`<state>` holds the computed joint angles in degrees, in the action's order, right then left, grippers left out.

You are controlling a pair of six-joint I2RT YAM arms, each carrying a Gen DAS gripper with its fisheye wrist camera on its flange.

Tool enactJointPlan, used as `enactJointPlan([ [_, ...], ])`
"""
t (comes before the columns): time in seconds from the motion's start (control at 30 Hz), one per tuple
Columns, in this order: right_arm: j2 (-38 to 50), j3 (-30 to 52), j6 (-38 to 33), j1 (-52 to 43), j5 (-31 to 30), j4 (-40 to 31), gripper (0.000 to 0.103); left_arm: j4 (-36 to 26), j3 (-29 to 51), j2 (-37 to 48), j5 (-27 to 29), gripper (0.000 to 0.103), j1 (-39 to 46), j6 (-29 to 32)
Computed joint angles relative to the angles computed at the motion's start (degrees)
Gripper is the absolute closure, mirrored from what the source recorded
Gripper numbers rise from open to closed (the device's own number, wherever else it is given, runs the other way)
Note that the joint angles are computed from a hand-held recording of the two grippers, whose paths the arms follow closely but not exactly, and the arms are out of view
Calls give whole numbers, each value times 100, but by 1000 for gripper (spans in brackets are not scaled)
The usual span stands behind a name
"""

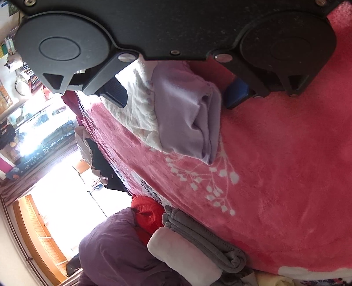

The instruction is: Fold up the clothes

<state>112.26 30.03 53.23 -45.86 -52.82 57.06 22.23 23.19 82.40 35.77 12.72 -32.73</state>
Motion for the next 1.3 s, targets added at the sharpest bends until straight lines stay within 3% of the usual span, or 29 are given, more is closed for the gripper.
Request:
enactJointPlan([
  [0.1,-19,-40,20,-77,-116,-34,75,-103,419,394,55,20,-105,-84],
  [0.17,-93,-48,-97,-112,-167,-180,75,-107,620,640,11,54,-244,119],
  [0.2,-134,-40,-179,-127,-177,-258,75,-61,703,768,-31,64,-307,253],
  [0.27,-131,-61,-170,-161,-196,-126,76,52,864,1027,-125,74,-426,548],
  [0.33,-115,-116,-137,-172,-159,136,79,183,1053,1028,-99,78,-473,867],
  [0.43,87,-224,354,-286,-273,1165,82,455,1435,1030,250,79,-372,1179],
  [0.5,39,-209,301,-367,-373,1194,82,541,1765,1261,321,79,-267,1217],
  [0.57,-83,-123,23,-385,-453,583,82,297,2101,1606,342,78,-167,1324],
  [0.6,-171,-51,-243,-346,-419,66,82,-117,2320,1810,420,77,-115,1452],
  [0.67,-439,116,-1074,-210,-125,-1196,81,-851,2533,1964,95,68,-190,1894],
  [0.7,-562,179,-1386,-145,92,-1600,76,-1011,2546,1956,-155,61,-256,2064],
  [0.77,-736,118,-1617,-105,427,-1723,65,-1012,2587,1969,30,49,-158,1881],
  [0.83,-918,1,-1523,-198,688,-1561,41,-848,2558,1979,299,39,-11,1505],
  [0.9,-925,-73,-1324,-317,787,-1260,32,-852,2537,1971,286,42,-12,1520],
  [0.93,-809,-41,-1261,-360,693,-1101,33,-950,2542,1935,225,71,-52,1655],
  [0.97,-702,-3,-1217,-392,603,-960,34,-1055,2563,1902,265,79,-35,1647],
  [1.07,-612,136,-1654,-312,313,-1004,53,-1294,2599,1778,500,83,109,1472],
  [1.1,-648,154,-1815,-297,183,-1070,76,-1295,2565,1703,582,83,184,1404],
  [1.13,-836,139,-2170,-263,218,-1358,82,-1297,2533,1629,664,83,260,1334],
  [1.2,-1106,113,-2674,-249,217,-1754,84,-1449,2566,1620,494,82,251,1524],
  [1.23,-1218,92,-2882,-262,262,-1906,85,-1616,2653,1695,319,77,214,1597],
  [1.27,-1329,71,-3088,-276,309,-2054,85,-1775,2744,1783,140,54,177,1642],
  [1.3,-1431,42,-3258,-297,333,-2156,85,-1770,2758,1811,40,44,171,1600],
])
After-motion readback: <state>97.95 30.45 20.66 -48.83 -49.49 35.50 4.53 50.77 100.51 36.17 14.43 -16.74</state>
